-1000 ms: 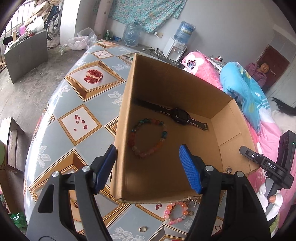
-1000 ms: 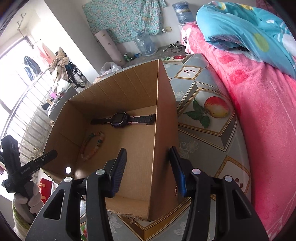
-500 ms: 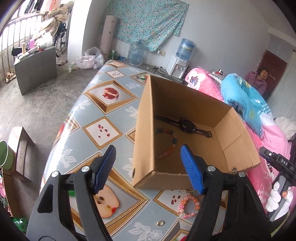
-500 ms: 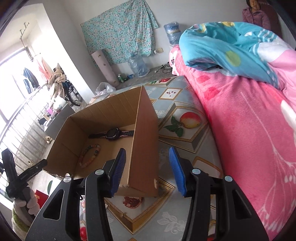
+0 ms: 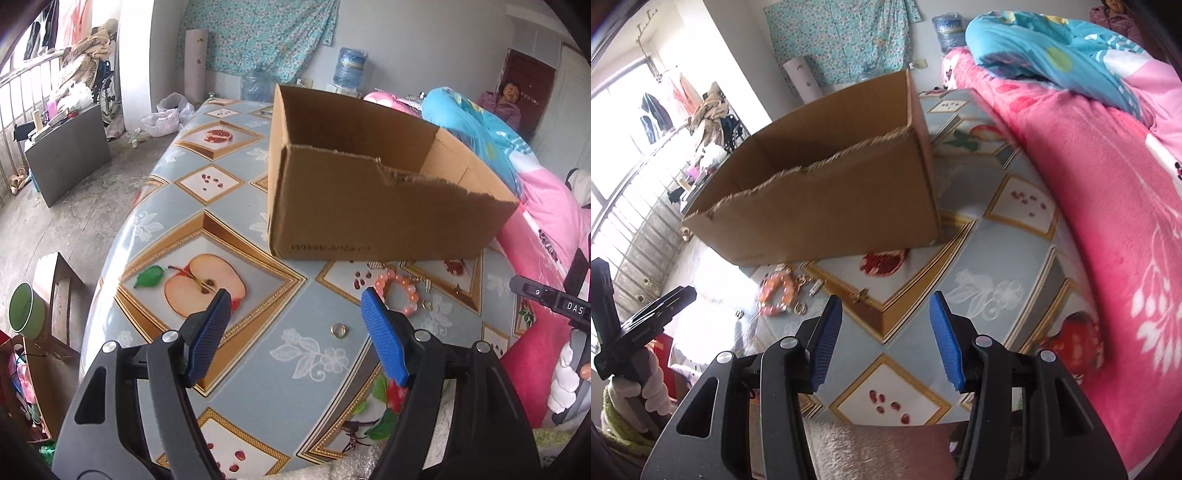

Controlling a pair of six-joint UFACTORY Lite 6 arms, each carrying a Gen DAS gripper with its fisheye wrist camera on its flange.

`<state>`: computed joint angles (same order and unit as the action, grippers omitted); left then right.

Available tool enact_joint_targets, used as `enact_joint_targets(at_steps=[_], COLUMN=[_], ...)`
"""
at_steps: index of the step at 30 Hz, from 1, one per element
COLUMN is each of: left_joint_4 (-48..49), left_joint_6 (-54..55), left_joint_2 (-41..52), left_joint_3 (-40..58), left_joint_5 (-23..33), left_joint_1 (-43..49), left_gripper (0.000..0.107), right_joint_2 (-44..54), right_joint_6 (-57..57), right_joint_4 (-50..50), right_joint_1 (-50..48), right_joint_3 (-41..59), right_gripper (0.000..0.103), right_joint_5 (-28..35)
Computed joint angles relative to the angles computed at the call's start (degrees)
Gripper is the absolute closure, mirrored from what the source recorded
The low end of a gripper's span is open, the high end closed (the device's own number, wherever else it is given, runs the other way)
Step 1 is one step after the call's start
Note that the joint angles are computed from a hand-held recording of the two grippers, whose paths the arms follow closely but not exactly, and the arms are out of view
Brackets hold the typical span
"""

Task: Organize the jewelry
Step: 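Withdraw the left gripper from the box toward the remaining pink bracelet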

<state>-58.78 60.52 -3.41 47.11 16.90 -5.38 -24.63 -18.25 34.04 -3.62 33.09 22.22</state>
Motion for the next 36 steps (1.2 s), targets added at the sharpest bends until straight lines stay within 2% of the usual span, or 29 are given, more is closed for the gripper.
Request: enact_joint_targets(at_steps=[3, 7, 11, 14, 18, 21, 25, 36], left_joint_4=[-1.69, -7.89, -17.55, -19.41, -22.5, -21.96, -20.31, -22.72], left_joint_6=[3.96, 12.33, 24.17, 26.86, 31.6, 31.38, 29.63, 32.1], left_joint_2=[-1.39, -1.95, -2.09, -0.21, 1.45, 2.52, 4.56, 8.36], left_joint_3=[-3.79, -6.42, -8.23, -7.77, -7.43, -6.93, -5.63, -2.19], left_joint_5=[-4.21, -5.46, -6.18, -5.8, -6.37, -6.36, -5.8, -7.37], left_joint_1=[-3.09, -5.15, -6.74, -7.26, -8.16, -8.51, -8.93, -10.54], left_gripper=[0.038, 0.039, 0.047, 0.055, 0.064, 0.073, 0.083, 0.087], right_joint_2=[1.04, 2.61, 4.8, 7.18, 9.04, 9.87, 11.08, 13.04], right_joint_6=[2.52, 3.64, 1.02, -0.48, 6.66, 7.47, 0.88, -6.4], right_joint_4=[0.16, 0.84, 4.13, 5.67, -1.76, -2.28, 3.7, 10.65], right_joint_1=[5.66, 11.29, 14.22, 16.63, 20.45, 21.35, 19.84, 17.79], right_joint_3=[-0.82, -0.54, 0.64, 1.81, 2.82, 2.94, 2.87, 3.39], right_gripper=[0.054, 0.055, 0.055, 0.058, 0.061, 0.061, 0.063, 0.064], right_joint_5=[-1.96, -4.33, -5.48, -6.14, -8.35, -9.1, -8.81, -8.21])
